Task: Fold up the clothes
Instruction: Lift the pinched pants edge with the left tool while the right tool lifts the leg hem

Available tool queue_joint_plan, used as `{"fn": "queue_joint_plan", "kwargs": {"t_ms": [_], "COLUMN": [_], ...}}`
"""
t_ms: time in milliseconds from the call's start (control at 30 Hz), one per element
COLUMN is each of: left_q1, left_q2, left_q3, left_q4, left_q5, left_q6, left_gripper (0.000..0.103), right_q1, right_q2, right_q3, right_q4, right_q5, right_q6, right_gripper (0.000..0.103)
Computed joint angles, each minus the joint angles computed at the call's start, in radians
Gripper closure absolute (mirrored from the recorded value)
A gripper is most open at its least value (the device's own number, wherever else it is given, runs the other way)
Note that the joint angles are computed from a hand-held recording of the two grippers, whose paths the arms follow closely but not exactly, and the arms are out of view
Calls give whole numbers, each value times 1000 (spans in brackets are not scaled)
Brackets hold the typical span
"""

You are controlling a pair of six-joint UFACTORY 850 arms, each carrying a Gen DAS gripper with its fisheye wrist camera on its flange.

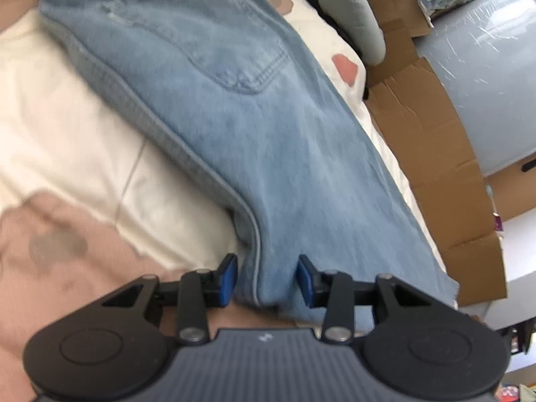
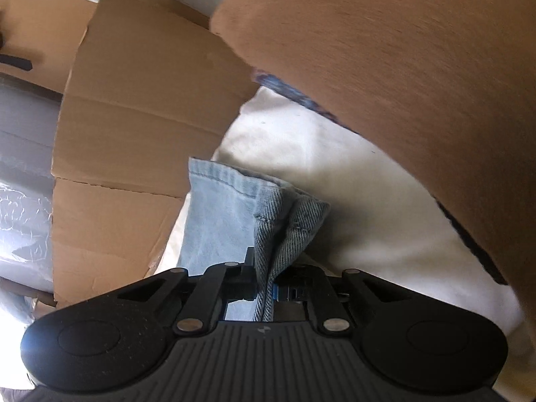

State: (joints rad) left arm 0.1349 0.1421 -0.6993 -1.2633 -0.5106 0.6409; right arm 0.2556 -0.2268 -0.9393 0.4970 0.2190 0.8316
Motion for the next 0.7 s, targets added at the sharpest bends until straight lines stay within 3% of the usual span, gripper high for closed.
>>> {"fn": "queue_joint_plan", "kwargs": {"t_ms": [233,300,433,600,700], "left_q1": [10,18,35,22,-7], "left_q2": [-21,-26,-21,-53,-84], "left_q3": [18,16,11,-92,-180], "left_q4": [-179,-172,-165,149,364], "left_q5": [-13,-33,-72,-101,-128], "left_q6": [169,141,108,-150,-315], "left_gripper": [65,76,80,82,84], "right_q1": [-17,-22,-20,-19,-19], "right_q2": [-8,-10,4,33,41], "right_q3": [10,10,21,28,4], "right_q4": [-201,-239,-239,-233,-148], "right_q5": [12,15,35,22,-53], "right_q6": [210,246,250,234,107], "right_gripper": [96,96,96,97,97]}}
